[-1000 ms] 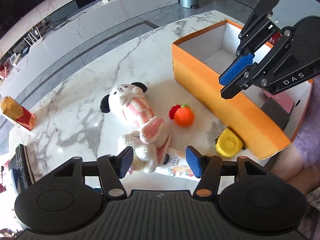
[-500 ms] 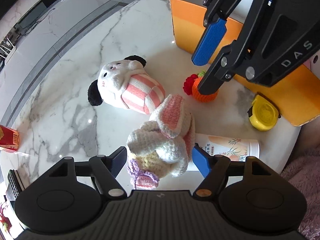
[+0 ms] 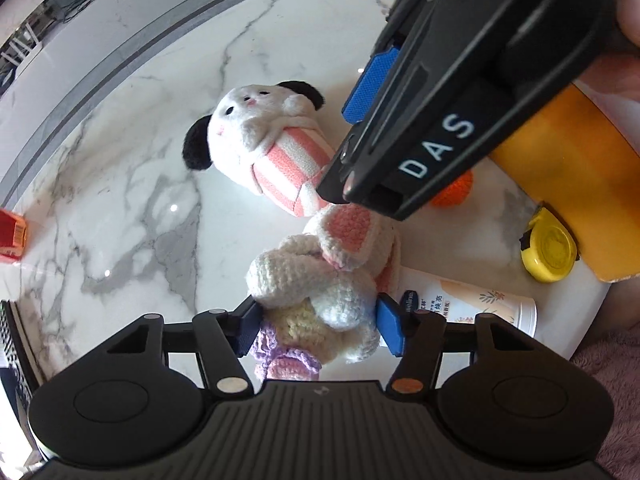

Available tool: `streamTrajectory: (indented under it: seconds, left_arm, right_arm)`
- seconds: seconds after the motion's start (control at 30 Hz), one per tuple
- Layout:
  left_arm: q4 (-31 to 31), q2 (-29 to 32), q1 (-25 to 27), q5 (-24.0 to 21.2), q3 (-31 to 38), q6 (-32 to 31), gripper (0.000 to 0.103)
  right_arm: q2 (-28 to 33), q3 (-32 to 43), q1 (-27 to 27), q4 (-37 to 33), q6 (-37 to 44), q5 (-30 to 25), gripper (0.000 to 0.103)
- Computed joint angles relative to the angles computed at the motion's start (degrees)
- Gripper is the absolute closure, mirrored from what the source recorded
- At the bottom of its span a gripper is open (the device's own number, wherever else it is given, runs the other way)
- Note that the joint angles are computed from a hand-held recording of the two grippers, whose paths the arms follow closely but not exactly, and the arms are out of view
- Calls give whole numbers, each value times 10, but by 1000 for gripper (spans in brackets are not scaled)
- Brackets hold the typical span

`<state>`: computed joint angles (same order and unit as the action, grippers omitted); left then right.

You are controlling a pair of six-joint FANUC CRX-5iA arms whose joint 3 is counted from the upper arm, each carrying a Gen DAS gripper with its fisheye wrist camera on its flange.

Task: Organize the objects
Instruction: 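Grasp the crocheted bunny with the left tool while the right grasps the panda plush, then lift both plush toys and carry them over the orange box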

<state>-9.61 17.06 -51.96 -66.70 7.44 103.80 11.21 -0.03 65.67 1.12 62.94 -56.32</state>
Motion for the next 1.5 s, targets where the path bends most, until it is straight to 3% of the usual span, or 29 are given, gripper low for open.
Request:
streamTrajectory:
  seconds: [0.07, 0.17, 0.27, 0.4, 0.53, 0.6, 0.9, 1.17, 1.3, 1.5]
  left_arm:
    - [-2, -12, 3, -2, -5, 21, 36]
    - [10, -25, 12, -10, -12, 42, 37]
    - [18, -34, 16, -18, -19, 60, 37]
    - [-25, -29, 3, -61, 3, 124, 37]
    - [-60, -26, 0, -77, 13, 188, 37]
    - [-68, -19, 1, -82, 18, 206, 37]
    - [-61, -21, 8, -44, -2, 264, 37]
    - [-72, -51, -14, -3, -17, 368, 38]
    - [-109, -61, -47, -12, 6, 425, 38]
    - [-176, -69, -107, -17, 54, 509, 38]
  right_arm:
    - [9, 7, -8, -9, -19, 9, 47]
    - [22, 12, -15, -3, -70, 24, 34]
    - [40, 30, -30, -28, -113, 33, 32]
    - [63, 44, -37, -37, -178, 32, 29]
    - [77, 48, -36, -38, -201, 34, 30]
    - [83, 51, -37, -45, -195, 31, 37]
    - [66, 26, -30, -43, -175, 35, 48]
    - [-14, -37, -17, -38, -175, 62, 49]
    - [-77, -86, 6, -12, -192, 81, 49]
    - [-219, -211, 68, 117, -317, 131, 49]
